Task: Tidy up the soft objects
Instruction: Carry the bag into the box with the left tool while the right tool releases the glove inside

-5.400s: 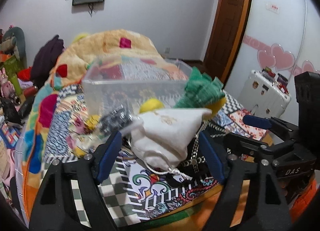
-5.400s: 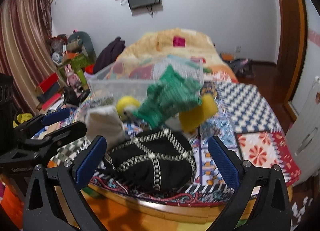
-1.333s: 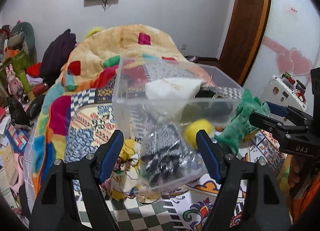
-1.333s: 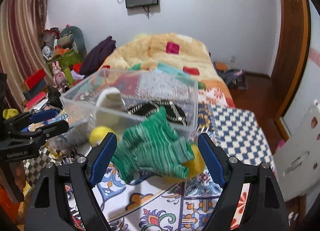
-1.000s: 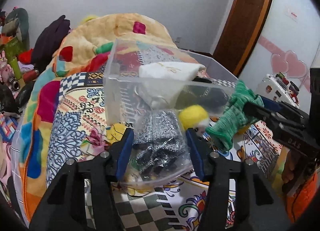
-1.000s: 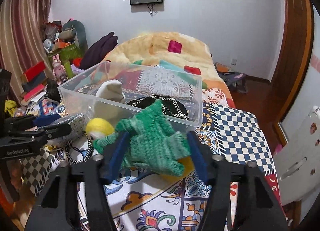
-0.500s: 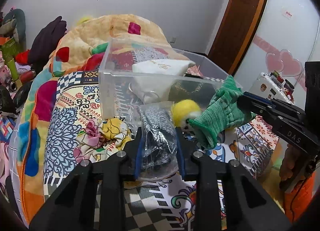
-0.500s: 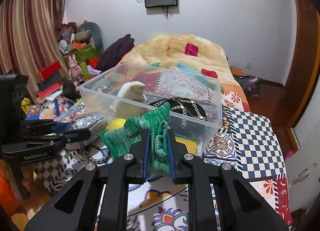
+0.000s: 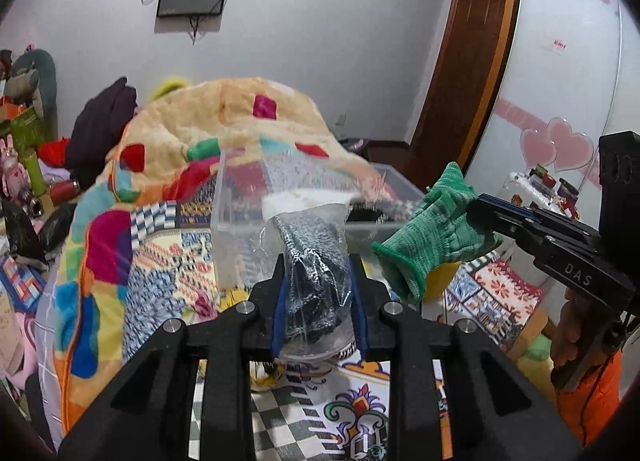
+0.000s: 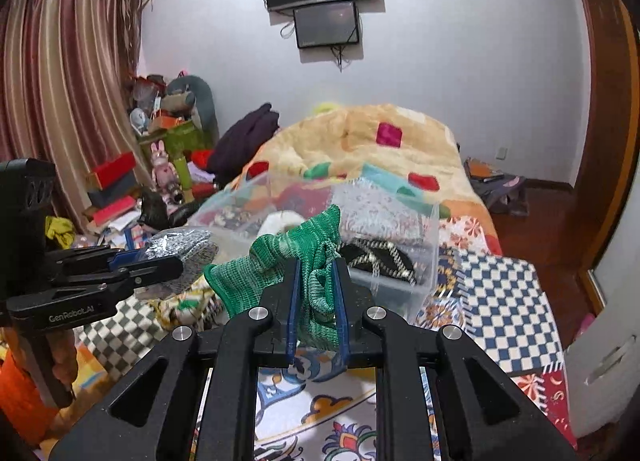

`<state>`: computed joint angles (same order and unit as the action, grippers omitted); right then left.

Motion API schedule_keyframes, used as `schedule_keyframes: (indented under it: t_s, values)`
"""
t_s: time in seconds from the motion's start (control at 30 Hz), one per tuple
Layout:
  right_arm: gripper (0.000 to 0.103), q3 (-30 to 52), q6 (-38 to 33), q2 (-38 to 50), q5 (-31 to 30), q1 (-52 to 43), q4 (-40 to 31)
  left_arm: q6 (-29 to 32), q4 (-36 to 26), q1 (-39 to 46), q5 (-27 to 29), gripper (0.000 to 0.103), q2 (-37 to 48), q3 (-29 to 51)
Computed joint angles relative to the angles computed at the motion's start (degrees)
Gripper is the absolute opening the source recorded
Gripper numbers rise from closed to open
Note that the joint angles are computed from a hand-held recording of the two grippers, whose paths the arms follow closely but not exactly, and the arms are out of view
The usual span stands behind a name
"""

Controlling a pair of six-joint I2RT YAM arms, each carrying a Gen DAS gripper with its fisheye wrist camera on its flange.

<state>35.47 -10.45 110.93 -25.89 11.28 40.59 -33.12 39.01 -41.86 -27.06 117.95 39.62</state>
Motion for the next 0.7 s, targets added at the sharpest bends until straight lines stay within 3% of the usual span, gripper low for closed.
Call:
schedule_keyframes:
  t_s: [0.37,0.7]
  values:
    - [0.014,3.0,4.1,-1.7,1.6,-0.7,2.5,5.5,0.5,3.4,-1.4,0.027,-4.2,1.6]
    - [0.014,10.6,5.8,4.3,3.9,0.0,-0.6,7.5,-2.4,9.1,2.3,0.027,0.7,9.5]
